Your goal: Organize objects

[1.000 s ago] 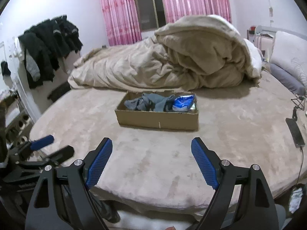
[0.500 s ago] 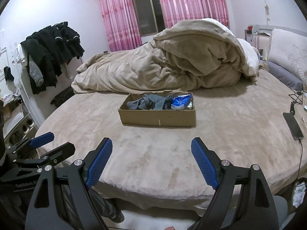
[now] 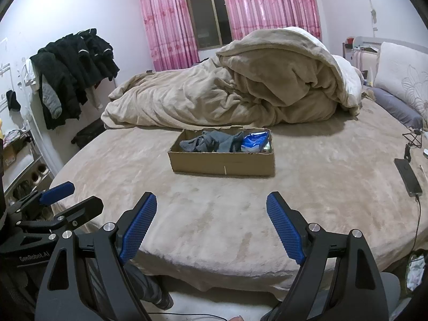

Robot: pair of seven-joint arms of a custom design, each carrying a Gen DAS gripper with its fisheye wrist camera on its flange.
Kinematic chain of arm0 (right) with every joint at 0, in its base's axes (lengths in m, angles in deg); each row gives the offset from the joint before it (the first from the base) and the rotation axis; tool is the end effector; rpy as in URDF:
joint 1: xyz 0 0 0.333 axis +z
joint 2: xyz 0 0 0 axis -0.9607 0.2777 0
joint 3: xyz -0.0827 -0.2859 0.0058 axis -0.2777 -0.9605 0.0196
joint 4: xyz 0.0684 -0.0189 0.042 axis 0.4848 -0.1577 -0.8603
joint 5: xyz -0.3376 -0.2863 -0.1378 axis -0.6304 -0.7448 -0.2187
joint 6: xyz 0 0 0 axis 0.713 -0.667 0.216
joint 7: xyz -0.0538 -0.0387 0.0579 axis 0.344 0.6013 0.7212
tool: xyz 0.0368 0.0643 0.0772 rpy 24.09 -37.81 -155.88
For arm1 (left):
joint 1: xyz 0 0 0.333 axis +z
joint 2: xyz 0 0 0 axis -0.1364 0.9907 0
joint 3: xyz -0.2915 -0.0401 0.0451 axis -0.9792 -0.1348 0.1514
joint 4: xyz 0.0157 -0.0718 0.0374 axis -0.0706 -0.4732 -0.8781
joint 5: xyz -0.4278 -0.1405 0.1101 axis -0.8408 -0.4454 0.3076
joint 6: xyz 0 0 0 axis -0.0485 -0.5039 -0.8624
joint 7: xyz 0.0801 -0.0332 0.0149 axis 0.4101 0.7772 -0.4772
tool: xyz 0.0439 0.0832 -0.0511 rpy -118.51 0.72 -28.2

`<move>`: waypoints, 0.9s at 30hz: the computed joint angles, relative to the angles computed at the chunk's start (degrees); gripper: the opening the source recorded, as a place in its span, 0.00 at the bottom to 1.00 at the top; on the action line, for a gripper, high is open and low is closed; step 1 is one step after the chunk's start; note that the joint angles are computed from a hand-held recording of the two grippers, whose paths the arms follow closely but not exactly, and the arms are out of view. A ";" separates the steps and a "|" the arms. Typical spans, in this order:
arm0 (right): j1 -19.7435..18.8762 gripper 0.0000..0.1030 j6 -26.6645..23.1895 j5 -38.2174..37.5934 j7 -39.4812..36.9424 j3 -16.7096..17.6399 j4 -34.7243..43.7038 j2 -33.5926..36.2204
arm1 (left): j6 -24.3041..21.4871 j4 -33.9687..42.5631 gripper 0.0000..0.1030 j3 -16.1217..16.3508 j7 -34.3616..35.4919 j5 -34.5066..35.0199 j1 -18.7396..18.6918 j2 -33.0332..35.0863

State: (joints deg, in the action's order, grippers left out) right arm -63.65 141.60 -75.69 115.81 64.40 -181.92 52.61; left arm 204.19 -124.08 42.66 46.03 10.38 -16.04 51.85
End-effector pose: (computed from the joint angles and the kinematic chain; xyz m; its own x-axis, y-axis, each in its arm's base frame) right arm 0.4524 0.1256 0.4973 0.1058 -0.9795 -0.1713 -0.5478 0.0864 -0.8321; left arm 0.4431 -0.2624 0.4958 -0.2208 -0.9714 0.0875 -0.5824 0.0594 -0.8107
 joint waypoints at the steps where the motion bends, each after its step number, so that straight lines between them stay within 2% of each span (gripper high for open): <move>1: -0.08 0.84 -0.07 0.00 0.08 0.14 0.05 0.04 | 0.04 0.12 0.90 0.22 0.24 -0.01 -0.11 0.21; 27: 0.59 0.84 -0.27 0.33 -0.57 -0.49 1.19 2.26 | 0.97 0.73 0.90 0.97 1.35 -0.61 0.21 1.57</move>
